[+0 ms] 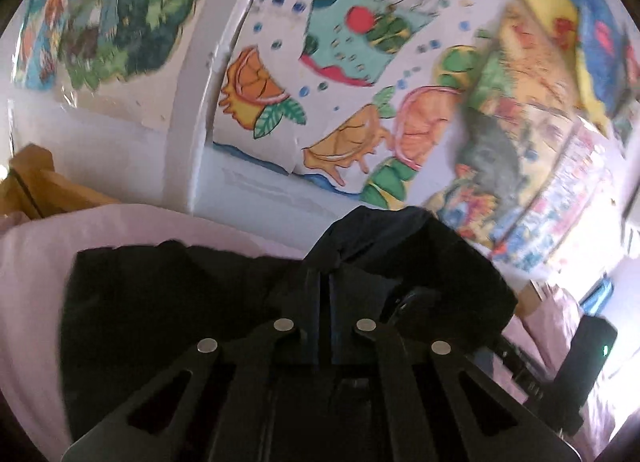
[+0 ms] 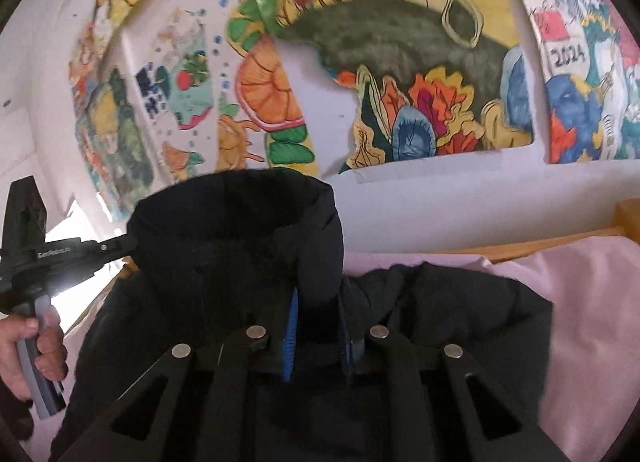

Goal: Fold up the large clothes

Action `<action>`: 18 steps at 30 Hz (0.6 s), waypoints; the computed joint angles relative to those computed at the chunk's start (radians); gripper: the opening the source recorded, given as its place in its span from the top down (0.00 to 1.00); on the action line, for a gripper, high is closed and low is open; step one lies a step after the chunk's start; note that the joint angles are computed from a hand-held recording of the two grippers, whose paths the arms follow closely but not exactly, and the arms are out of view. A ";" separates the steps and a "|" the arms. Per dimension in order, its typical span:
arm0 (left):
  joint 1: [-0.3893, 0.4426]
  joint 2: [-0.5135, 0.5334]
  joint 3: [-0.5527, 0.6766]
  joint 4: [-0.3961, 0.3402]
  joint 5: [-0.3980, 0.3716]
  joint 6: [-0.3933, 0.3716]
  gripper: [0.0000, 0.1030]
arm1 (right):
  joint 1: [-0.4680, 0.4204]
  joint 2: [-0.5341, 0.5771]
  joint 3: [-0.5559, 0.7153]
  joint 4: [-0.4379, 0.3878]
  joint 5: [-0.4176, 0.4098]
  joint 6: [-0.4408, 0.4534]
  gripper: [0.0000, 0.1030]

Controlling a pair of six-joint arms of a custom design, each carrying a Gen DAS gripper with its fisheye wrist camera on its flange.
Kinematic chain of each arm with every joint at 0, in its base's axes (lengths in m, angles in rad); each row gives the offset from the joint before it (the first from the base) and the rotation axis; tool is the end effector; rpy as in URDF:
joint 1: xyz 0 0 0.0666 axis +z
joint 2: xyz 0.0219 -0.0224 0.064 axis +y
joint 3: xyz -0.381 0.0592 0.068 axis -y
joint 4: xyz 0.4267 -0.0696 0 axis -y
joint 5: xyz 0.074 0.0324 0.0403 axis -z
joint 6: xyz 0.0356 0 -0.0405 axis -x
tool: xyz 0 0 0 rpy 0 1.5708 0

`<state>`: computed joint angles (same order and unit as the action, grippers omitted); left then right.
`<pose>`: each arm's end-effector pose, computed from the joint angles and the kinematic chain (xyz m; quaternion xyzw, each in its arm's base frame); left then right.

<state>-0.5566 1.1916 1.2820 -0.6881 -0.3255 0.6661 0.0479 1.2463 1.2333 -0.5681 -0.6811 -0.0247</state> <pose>0.3946 -0.2326 0.4874 -0.1234 0.8668 -0.1475 0.4600 0.4748 0.0448 0.4519 -0.1682 0.8276 0.3100 0.4367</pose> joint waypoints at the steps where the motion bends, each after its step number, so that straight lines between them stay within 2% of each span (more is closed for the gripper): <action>1: -0.021 -0.018 -0.008 -0.011 -0.012 0.002 0.99 | -0.009 -0.017 -0.008 -0.015 -0.014 0.011 0.83; 4: -0.074 -0.071 -0.036 -0.046 -0.041 0.005 0.99 | -0.032 -0.081 -0.042 -0.061 -0.034 0.076 0.83; 8: -0.125 -0.133 -0.094 -0.099 -0.049 0.018 0.99 | -0.054 -0.175 -0.104 -0.153 -0.040 0.204 0.83; 15: -0.201 -0.199 -0.213 -0.111 -0.123 -0.027 1.00 | -0.063 -0.266 -0.184 -0.264 0.025 0.363 0.85; 16: -0.206 -0.196 -0.226 -0.115 -0.127 -0.018 1.00 | -0.062 -0.268 -0.190 -0.270 0.038 0.371 0.87; 17: -0.206 -0.192 -0.236 -0.119 -0.127 -0.009 1.00 | -0.062 -0.265 -0.194 -0.279 0.049 0.374 0.94; 18: -0.203 -0.183 -0.244 -0.124 -0.121 0.002 1.00 | -0.068 -0.262 -0.197 -0.286 0.051 0.377 0.94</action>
